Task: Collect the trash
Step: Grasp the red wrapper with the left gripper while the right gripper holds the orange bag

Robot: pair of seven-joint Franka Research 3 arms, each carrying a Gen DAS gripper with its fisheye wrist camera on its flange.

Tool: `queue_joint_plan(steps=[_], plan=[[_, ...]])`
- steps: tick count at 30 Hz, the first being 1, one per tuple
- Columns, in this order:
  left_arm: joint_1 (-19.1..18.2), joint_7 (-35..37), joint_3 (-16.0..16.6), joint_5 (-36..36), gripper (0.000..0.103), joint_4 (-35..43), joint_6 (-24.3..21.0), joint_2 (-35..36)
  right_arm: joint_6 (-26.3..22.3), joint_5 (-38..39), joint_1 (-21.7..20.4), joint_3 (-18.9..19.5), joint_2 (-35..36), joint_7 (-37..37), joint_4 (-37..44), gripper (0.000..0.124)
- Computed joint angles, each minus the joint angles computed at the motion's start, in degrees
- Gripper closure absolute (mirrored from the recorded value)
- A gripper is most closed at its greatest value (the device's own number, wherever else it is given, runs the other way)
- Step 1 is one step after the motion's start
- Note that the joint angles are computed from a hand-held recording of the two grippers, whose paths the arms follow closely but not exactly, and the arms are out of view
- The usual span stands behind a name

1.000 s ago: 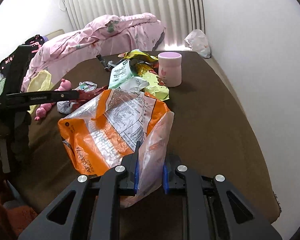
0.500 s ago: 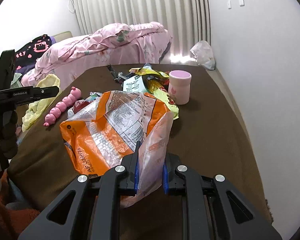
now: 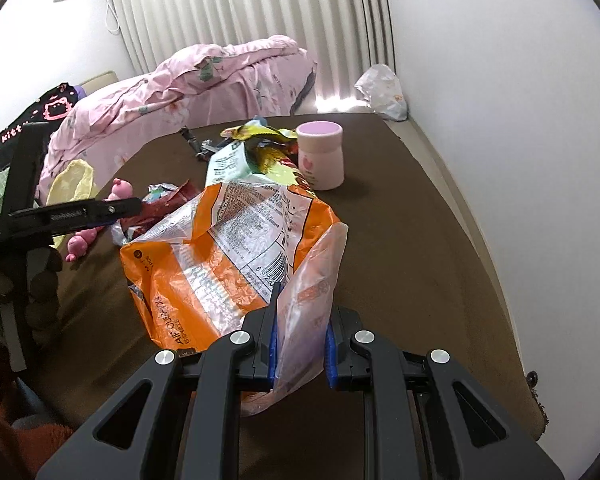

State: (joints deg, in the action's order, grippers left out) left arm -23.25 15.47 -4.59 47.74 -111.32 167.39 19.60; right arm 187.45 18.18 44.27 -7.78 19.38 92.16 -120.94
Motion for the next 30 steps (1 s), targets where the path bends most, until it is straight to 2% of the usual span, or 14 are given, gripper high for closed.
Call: queue_joint_plan(steps=[1,2,4,5,8,14,17,22,25,26,28,29,30], plan=[[0.48,2.08,-0.83,-0.81,0.053,0.30,-0.60,0.38,-0.09,0.12,-0.10,0.02,0.04,0.09,-0.05,0.107],[1.39,5.64,-2.30,-2.71,0.061,0.65,-1.70,0.76,-0.15,0.27,-0.67,0.53,0.12,0.20,-0.04,0.107],[0.97,5.46,-1.49,-2.51,0.077,-0.18,-0.06,0.25,0.28,0.50,-2.57,2.48,0.25,0.28,-0.06,0.107],[0.23,4.02,-0.45,-1.41,0.079,-0.66,0.56,-0.34,0.67,0.57,-2.93,2.90,0.27,0.20,-0.14,0.107],[-2.46,-3.14,2.77,5.67,0.080,-2.35,1.02,-3.21,1.33,0.88,-2.49,2.71,0.26,-0.47,-0.09,0.107],[0.14,-9.36,0.61,12.02,0.080,-4.71,2.17,-6.73,2.29,2.38,-1.12,1.99,-0.11,-2.68,-0.04,0.107],[2.52,-5.56,-1.92,9.17,0.080,-5.50,3.10,-7.15,2.01,3.09,0.49,0.58,-0.04,-3.69,0.32,0.107],[2.75,-4.88,-1.95,7.85,0.069,-6.09,4.22,-6.93,1.68,3.66,1.81,-0.65,0.03,-4.48,0.50,0.107],[2.36,-6.12,-1.31,9.03,0.068,-6.32,4.44,-7.14,1.49,3.88,1.89,-0.86,0.07,-4.51,0.51,0.107],[2.10,-7.36,-0.84,10.34,0.067,-6.45,4.80,-7.39,1.55,3.95,1.75,-0.75,0.02,-4.43,0.42,0.107],[1.17,-14.21,1.24,17.31,0.058,-6.62,7.01,-8.12,1.56,4.14,1.99,-1.01,0.05,-4.29,0.43,0.107],[1.24,-17.99,2.06,21.13,0.051,-6.36,9.38,-8.11,1.59,4.22,2.06,-1.11,0.12,-4.21,0.44,0.107],[1.97,-18.70,1.85,22.13,0.046,-6.08,10.86,-7.86,1.66,4.34,1.96,-1.09,0.18,-4.10,0.46,0.107]])
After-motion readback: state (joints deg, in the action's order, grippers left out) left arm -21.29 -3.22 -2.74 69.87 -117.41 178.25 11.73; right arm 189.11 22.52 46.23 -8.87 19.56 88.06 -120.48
